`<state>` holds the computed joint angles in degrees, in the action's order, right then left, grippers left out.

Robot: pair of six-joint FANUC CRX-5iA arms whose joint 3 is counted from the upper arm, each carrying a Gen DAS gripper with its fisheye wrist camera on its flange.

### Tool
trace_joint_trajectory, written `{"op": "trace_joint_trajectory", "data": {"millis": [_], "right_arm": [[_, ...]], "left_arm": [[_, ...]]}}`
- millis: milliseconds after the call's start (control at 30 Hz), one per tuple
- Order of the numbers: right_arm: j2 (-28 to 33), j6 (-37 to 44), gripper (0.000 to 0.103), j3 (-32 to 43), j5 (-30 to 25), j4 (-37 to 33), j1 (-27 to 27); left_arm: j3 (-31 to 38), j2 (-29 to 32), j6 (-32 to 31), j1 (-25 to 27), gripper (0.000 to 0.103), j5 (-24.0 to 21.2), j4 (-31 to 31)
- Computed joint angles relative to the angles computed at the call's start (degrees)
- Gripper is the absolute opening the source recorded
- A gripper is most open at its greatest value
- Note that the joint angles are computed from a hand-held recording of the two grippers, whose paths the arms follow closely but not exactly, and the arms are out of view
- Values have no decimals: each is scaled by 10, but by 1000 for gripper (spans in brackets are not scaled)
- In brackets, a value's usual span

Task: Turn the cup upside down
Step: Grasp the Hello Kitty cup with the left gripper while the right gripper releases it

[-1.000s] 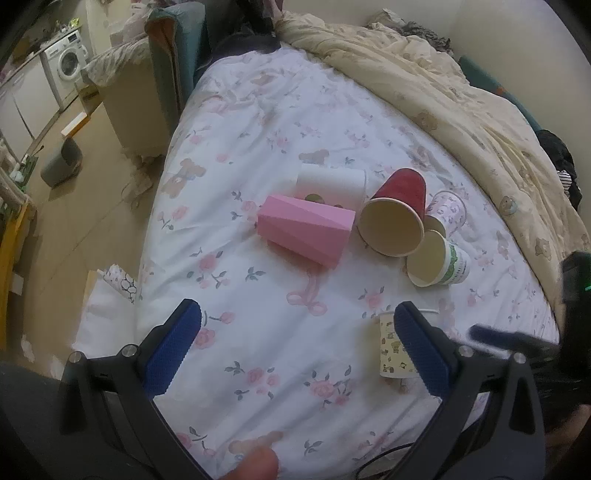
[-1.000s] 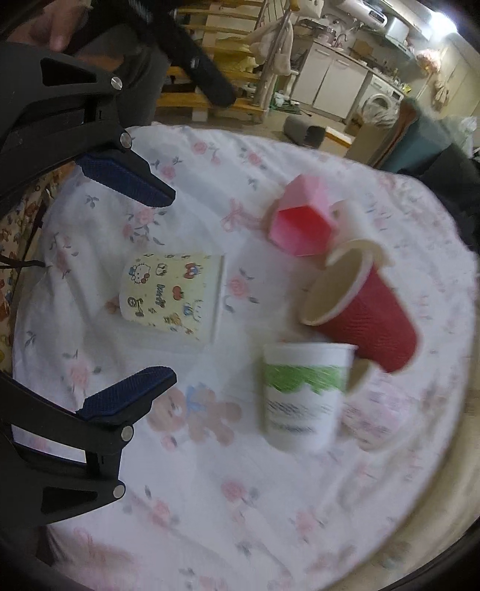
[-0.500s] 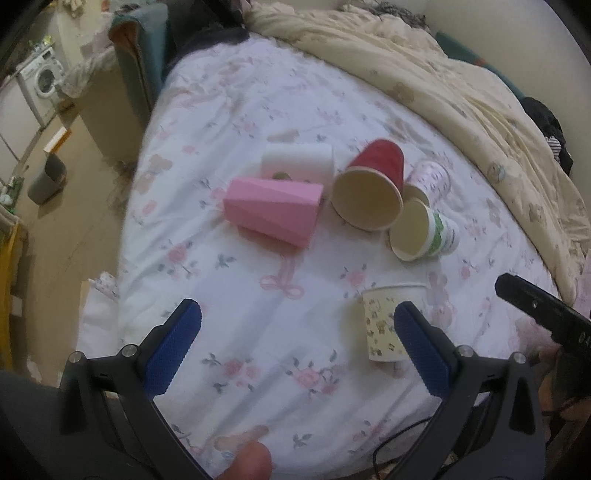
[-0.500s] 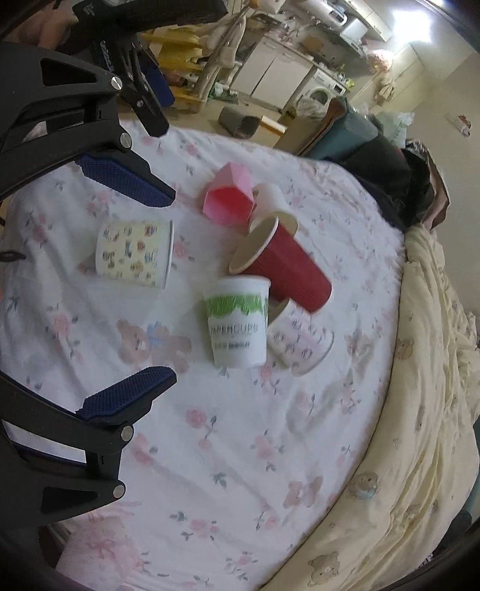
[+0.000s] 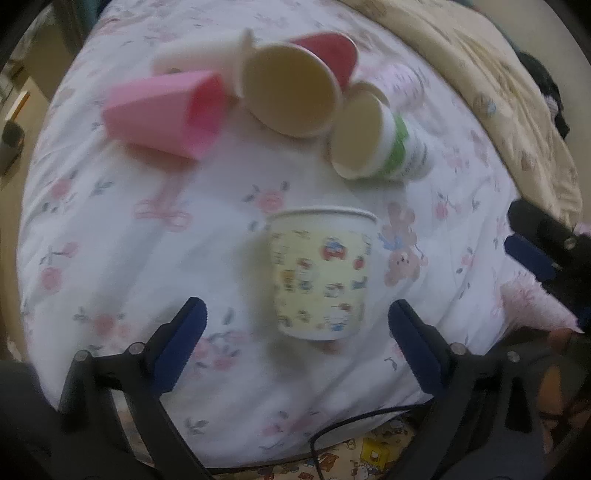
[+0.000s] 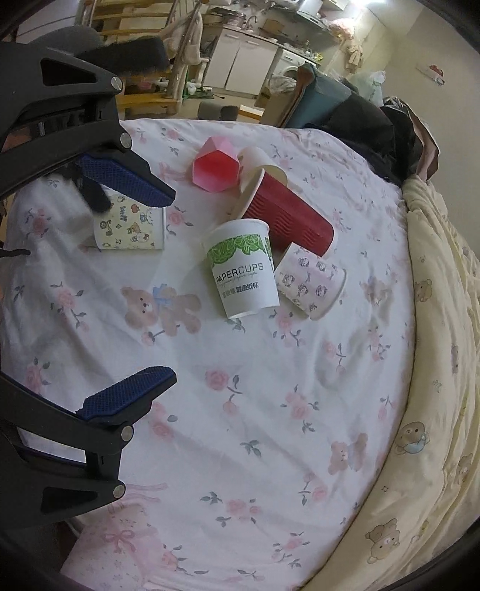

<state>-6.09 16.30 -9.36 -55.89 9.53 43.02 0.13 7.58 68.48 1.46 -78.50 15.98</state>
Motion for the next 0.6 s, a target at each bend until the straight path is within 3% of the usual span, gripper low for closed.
{"op": "trace_joint_trajectory", "data": {"millis": [100, 233, 333, 600], "right_arm": [[-2, 3, 91, -1, 2, -8, -2], [-4, 8, 91, 0, 7, -20, -7], [-3, 13, 91, 2, 7, -23, -7], [4, 18, 91, 8, 5, -26, -7]], "left_arm": [[-5, 2, 3, -22, 91, 18, -17], [-15, 10, -5, -21, 78, 30, -2], [-17, 13, -10, -16, 55, 27, 4], [-13, -9, -47, 10, 53, 6, 35]]}}
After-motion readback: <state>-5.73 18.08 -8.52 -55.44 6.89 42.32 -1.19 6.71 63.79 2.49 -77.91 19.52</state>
